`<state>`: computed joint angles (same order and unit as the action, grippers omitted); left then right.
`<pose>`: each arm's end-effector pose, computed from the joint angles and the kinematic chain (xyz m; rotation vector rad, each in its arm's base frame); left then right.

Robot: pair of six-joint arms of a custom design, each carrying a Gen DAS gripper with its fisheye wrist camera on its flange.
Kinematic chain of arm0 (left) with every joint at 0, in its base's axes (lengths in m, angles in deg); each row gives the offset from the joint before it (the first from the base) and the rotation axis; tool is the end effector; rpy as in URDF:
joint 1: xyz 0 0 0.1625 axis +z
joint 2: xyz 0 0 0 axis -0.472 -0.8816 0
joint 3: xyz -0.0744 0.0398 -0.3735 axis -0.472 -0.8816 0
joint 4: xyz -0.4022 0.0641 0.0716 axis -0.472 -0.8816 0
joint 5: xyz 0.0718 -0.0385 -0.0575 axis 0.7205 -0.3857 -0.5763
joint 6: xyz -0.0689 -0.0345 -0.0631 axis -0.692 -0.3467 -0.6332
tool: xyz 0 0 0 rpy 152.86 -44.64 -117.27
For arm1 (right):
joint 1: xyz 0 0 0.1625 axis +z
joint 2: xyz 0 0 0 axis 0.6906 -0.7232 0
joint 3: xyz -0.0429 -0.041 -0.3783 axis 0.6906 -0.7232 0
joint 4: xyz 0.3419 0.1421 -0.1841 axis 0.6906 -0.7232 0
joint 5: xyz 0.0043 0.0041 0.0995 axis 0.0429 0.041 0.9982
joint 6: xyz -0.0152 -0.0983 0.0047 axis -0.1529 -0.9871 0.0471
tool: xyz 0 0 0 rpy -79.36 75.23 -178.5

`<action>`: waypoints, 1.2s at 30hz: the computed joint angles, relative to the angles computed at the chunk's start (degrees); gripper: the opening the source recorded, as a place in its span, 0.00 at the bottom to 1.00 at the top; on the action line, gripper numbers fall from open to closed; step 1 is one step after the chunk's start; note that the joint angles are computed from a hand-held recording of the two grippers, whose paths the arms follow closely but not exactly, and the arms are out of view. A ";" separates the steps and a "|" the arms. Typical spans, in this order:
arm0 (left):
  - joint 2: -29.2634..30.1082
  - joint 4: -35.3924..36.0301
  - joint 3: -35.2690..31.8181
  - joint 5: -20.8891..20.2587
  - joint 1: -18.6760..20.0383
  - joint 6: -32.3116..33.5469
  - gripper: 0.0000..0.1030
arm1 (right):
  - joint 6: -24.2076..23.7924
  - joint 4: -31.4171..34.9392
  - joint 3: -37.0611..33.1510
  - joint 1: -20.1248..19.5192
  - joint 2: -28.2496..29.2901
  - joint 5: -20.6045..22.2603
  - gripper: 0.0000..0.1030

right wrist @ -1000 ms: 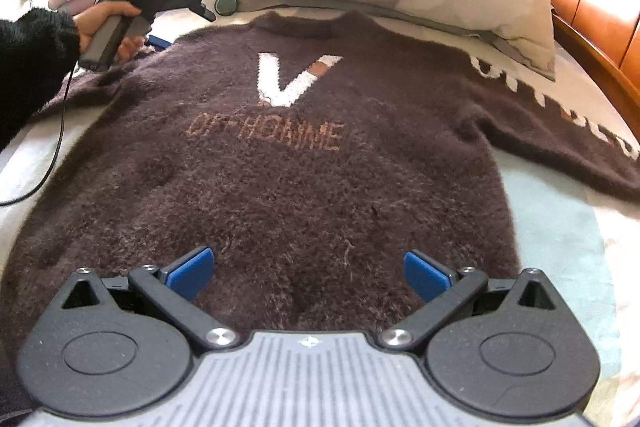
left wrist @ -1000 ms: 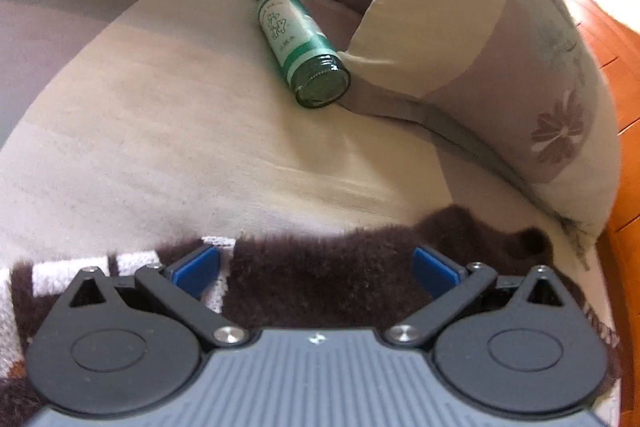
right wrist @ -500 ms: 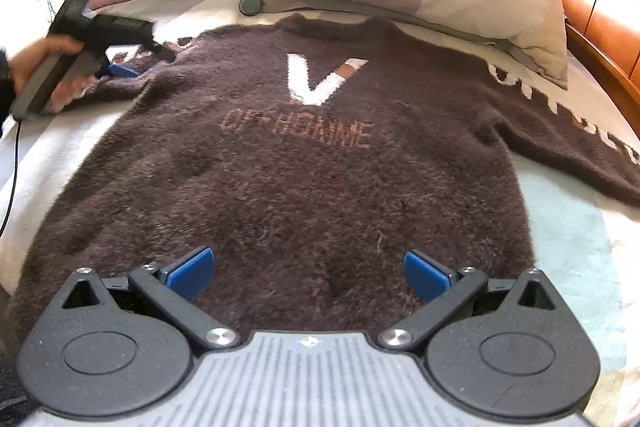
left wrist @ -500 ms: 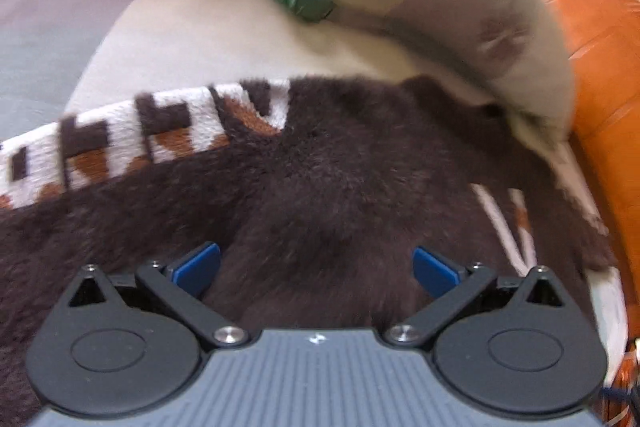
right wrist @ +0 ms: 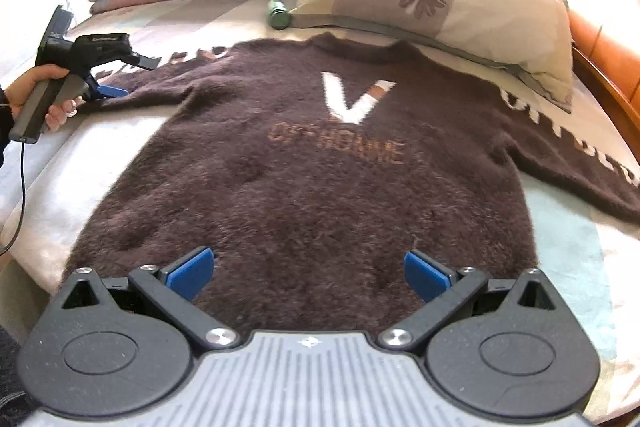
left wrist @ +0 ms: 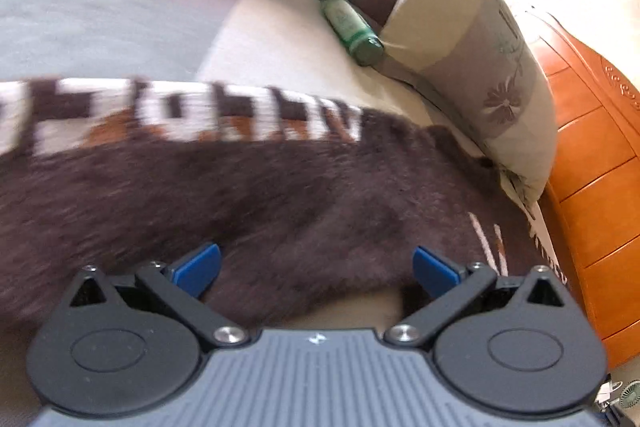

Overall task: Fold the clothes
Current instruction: 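Sweep the open left gripper along the sleeve, smoothing it flat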

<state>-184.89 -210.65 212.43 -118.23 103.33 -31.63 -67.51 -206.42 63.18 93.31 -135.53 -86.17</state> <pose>0.0651 -0.4245 0.4027 -0.0330 2.7189 -1.0316 0.3359 -0.2332 0.0459 0.6474 -2.3013 0.7394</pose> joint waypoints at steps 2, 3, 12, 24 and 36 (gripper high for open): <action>-3.07 1.75 0.82 2.27 -0.21 0.43 0.99 | 0.54 1.29 -0.66 0.46 0.26 -0.34 1.00; -4.16 2.54 0.72 3.40 -0.12 -0.01 0.99 | 0.70 1.57 -0.97 0.66 0.42 -0.28 1.00; -7.35 -1.25 1.25 10.29 2.13 -0.03 0.98 | 0.67 0.32 -3.52 0.84 1.30 4.10 1.00; -6.93 -0.77 -0.10 27.98 -4.33 -2.20 0.96 | 0.07 3.06 -8.19 -0.11 5.70 6.88 1.00; 6.06 -3.91 -4.51 15.06 -1.07 1.98 0.97 | 1.27 6.32 -9.57 -0.23 6.65 6.46 1.00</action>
